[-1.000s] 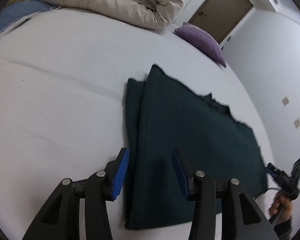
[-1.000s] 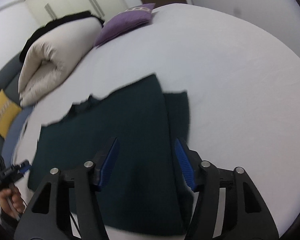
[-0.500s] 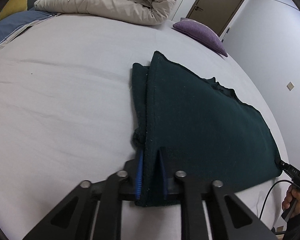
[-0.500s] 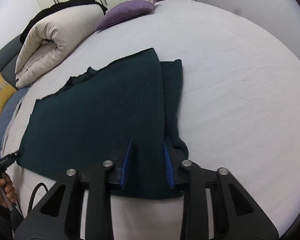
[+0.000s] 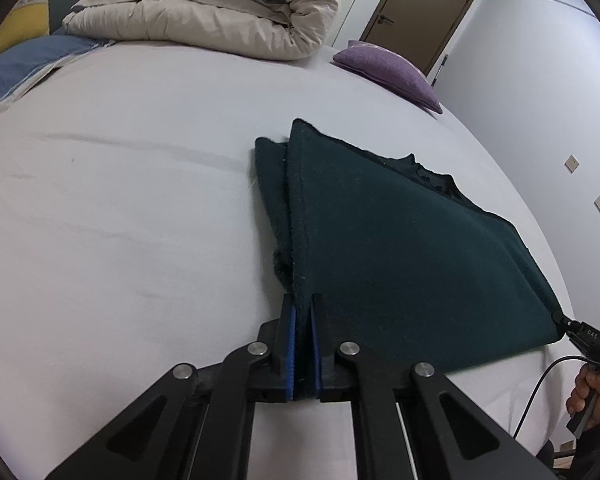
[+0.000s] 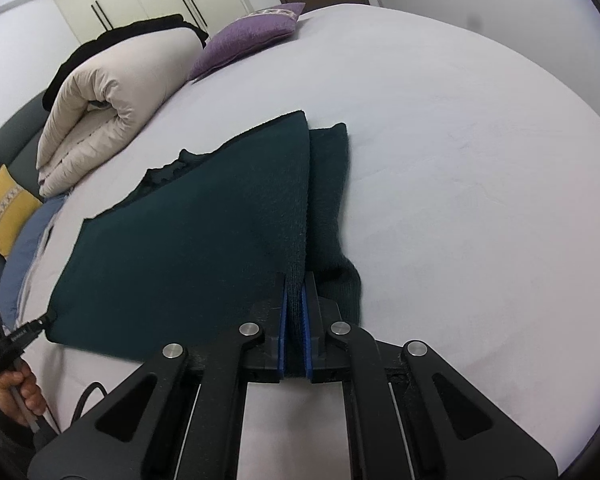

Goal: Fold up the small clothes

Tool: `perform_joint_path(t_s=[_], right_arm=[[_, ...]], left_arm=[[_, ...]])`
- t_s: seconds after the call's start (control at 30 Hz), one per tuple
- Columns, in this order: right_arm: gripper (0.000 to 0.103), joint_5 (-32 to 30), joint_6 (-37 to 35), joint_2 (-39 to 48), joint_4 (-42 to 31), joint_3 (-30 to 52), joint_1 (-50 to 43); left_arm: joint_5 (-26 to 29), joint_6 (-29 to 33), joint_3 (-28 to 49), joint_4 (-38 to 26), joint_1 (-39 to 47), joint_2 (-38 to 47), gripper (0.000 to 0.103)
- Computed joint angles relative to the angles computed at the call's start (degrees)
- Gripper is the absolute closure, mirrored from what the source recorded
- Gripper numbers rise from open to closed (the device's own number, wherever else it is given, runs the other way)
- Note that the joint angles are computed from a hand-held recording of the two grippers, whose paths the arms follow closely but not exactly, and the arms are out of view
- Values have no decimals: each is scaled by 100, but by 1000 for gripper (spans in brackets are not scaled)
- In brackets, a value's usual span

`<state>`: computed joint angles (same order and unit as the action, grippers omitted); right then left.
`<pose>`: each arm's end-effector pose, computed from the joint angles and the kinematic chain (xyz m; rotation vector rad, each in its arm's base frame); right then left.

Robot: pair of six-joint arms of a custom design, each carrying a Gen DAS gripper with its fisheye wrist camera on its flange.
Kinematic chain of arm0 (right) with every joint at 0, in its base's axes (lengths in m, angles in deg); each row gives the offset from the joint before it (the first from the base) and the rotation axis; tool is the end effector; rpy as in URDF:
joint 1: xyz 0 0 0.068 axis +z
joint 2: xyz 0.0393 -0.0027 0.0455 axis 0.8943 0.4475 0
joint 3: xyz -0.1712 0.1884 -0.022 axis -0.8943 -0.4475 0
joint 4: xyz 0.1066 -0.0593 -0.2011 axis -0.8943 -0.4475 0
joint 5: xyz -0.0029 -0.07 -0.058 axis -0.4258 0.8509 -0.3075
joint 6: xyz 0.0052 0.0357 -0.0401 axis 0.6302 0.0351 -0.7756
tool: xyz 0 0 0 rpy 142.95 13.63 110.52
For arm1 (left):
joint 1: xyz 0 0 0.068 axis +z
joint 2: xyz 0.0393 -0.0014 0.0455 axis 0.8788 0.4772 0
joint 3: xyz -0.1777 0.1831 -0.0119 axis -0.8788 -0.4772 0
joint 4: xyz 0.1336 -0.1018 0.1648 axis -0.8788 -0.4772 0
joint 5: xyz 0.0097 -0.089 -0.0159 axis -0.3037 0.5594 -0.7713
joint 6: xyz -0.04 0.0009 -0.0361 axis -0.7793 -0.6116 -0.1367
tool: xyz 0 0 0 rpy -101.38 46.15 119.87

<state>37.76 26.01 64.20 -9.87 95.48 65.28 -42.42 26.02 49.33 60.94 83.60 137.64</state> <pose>0.1535 0.0035 0.1202 0.6846 2.3698 0.2173 0.3813 0.1327 0.0447 0.1509 2.4955 -0.5443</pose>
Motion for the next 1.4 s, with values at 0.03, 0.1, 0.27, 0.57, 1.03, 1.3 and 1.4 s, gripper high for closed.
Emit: perform_joint_path(t_s=[0.03, 0.1, 0.27, 0.57, 1.03, 1.3, 1.4], right_arm=[[98, -62, 39, -128, -60, -54, -19], [98, -104, 54, -211, -64, -169, -36], [98, -396, 157, -63, 448, -640, -284], [98, -550, 170, 255, 1000, -904, -398], [54, 59, 115, -810, -652, -38, -383], [52, 317, -9, 1168, 369, 493, 107], [58, 531, -76, 1830, 709, 543, 391]], left_arm=[[2, 16, 35, -47, 30, 47, 96], [-37, 69, 112, -87, 84, 209, 96], [-16, 177, 86, -80, 130, 246, 96], [36, 137, 412, -265, 139, 482, 95], [-79, 289, 266, -338, 186, 298, 63], [-290, 257, -319, 384, 73, 59, 96], [-214, 220, -436, 377, 164, 36, 96]])
